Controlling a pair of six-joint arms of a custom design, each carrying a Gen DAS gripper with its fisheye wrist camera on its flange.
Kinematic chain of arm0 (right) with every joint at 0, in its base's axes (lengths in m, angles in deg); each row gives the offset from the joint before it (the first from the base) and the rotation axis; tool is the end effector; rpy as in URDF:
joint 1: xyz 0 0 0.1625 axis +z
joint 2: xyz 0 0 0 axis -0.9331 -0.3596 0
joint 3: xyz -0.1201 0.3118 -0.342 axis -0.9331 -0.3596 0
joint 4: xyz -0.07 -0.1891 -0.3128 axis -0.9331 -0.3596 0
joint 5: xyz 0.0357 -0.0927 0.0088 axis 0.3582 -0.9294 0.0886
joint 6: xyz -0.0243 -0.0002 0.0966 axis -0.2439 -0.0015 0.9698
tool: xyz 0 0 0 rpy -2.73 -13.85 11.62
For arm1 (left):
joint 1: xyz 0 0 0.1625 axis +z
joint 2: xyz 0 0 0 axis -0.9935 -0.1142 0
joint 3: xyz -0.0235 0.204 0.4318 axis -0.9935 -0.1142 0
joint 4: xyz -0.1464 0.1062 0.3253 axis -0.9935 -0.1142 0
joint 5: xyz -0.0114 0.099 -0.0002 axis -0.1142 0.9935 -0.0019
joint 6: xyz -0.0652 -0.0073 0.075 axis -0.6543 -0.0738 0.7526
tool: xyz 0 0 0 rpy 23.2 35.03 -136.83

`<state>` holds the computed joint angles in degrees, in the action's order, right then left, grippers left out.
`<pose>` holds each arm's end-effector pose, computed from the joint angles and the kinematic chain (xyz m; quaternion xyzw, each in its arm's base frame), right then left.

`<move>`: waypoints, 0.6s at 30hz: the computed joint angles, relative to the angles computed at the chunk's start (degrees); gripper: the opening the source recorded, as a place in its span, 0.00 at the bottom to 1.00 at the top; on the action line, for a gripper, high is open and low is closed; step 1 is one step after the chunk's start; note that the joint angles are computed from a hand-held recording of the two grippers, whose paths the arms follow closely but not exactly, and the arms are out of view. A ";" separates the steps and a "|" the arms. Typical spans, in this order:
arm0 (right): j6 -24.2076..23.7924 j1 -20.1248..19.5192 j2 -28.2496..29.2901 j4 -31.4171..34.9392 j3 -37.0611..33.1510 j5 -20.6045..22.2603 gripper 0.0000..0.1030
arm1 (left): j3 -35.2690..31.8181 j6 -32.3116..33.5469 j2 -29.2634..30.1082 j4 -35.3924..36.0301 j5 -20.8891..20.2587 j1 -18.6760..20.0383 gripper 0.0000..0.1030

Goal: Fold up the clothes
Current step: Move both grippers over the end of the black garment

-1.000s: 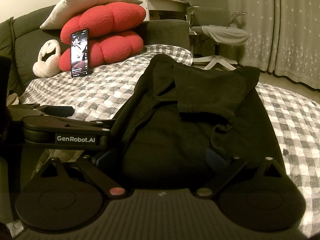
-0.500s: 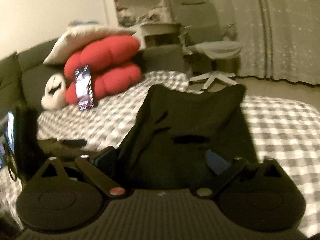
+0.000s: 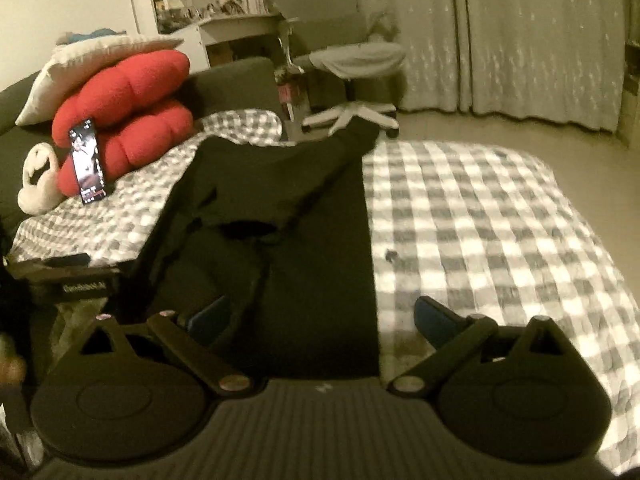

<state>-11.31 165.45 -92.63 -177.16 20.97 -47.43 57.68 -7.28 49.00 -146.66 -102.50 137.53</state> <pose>0.1556 -0.6803 0.3230 0.0470 -0.8250 0.4672 0.3144 -0.3516 -0.8135 0.0826 0.3386 0.8334 -0.3574 0.2512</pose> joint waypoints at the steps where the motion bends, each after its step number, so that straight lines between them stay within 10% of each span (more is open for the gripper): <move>1: 0.33 -0.12 -0.15 0.95 0.08 -0.05 0.88 | -0.36 -0.29 0.03 0.69 -0.03 0.02 1.00; 10: -2.50 -1.02 -1.38 7.30 -3.69 5.30 0.84 | -1.67 -11.21 -3.73 9.07 -4.36 0.69 1.00; 18: -11.85 -1.40 4.44 29.95 -24.45 11.81 0.84 | -18.86 -1.17 4.09 14.19 -5.27 0.38 1.00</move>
